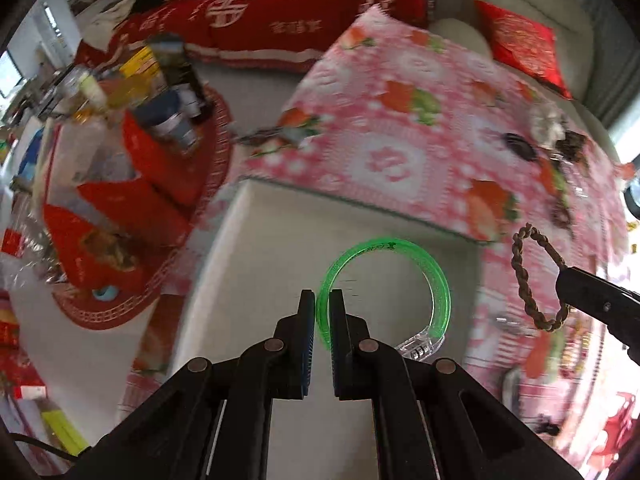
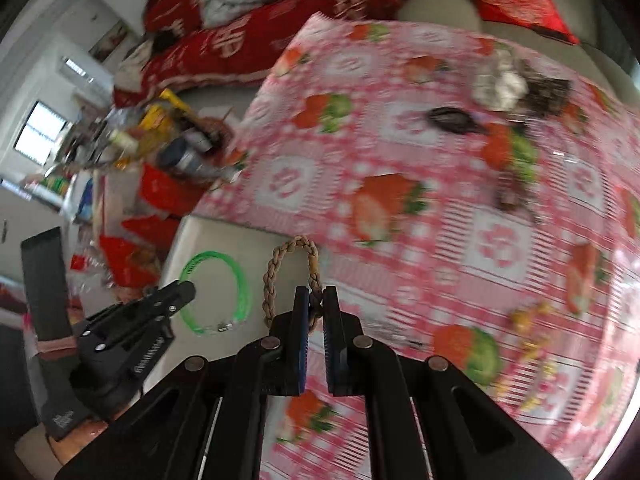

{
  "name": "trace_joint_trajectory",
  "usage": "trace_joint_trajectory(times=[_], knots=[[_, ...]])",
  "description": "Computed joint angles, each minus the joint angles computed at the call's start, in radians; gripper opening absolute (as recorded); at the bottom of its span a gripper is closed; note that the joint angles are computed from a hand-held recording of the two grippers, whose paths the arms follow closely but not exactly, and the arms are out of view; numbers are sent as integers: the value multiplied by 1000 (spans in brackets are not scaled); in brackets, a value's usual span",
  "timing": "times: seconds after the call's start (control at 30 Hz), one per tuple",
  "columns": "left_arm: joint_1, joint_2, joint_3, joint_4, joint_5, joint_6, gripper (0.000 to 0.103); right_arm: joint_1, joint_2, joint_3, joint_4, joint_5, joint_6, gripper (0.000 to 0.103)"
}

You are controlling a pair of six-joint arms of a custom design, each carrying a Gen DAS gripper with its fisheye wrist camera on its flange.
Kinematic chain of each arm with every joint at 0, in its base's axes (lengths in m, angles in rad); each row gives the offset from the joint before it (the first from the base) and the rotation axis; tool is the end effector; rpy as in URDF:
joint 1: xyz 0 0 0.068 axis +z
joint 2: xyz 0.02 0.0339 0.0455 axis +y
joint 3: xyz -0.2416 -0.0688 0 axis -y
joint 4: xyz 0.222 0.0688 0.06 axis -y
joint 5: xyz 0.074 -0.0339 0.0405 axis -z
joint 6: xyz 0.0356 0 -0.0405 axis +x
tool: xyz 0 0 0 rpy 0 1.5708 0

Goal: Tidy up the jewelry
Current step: 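Lift and carry both held bracelets over the white tray, then open the right tool to drop the braided bracelet while the left tool releases the bangle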

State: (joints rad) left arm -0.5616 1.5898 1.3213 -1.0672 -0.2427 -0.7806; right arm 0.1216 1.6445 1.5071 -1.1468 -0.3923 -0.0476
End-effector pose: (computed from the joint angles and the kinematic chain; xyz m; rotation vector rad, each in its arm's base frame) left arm 0.2414 -0.1418 0.2484 -0.3470 2.7860 0.0619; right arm 0.2923 0.0494 0.2809 -0.3184 2.7992 0.5742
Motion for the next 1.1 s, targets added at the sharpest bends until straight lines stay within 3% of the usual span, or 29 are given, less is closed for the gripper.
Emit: trace_joint_trajectory(times=[0.2, 0.4, 0.9, 0.93, 0.97, 1.03, 1.1], knots=[[96, -17, -131, 94, 17, 62, 14, 154, 95, 15, 62, 38, 78, 7], [111, 31, -165, 163, 7, 109, 14, 209, 194, 33, 95, 100, 76, 7], [69, 105, -113, 141, -63, 168, 14, 234, 323, 49, 102, 133, 72, 10], [67, 98, -117, 143, -65, 167, 14, 232, 319, 44, 105, 128, 71, 18], [67, 93, -119, 143, -63, 166, 14, 232, 318, 43, 109, 126, 72, 34], [73, 80, -123, 147, -49, 166, 14, 224, 304, 34, 118, 102, 70, 42], [76, 75, -120, 141, -41, 163, 14, 220, 286, 31, 117, 109, 68, 43]])
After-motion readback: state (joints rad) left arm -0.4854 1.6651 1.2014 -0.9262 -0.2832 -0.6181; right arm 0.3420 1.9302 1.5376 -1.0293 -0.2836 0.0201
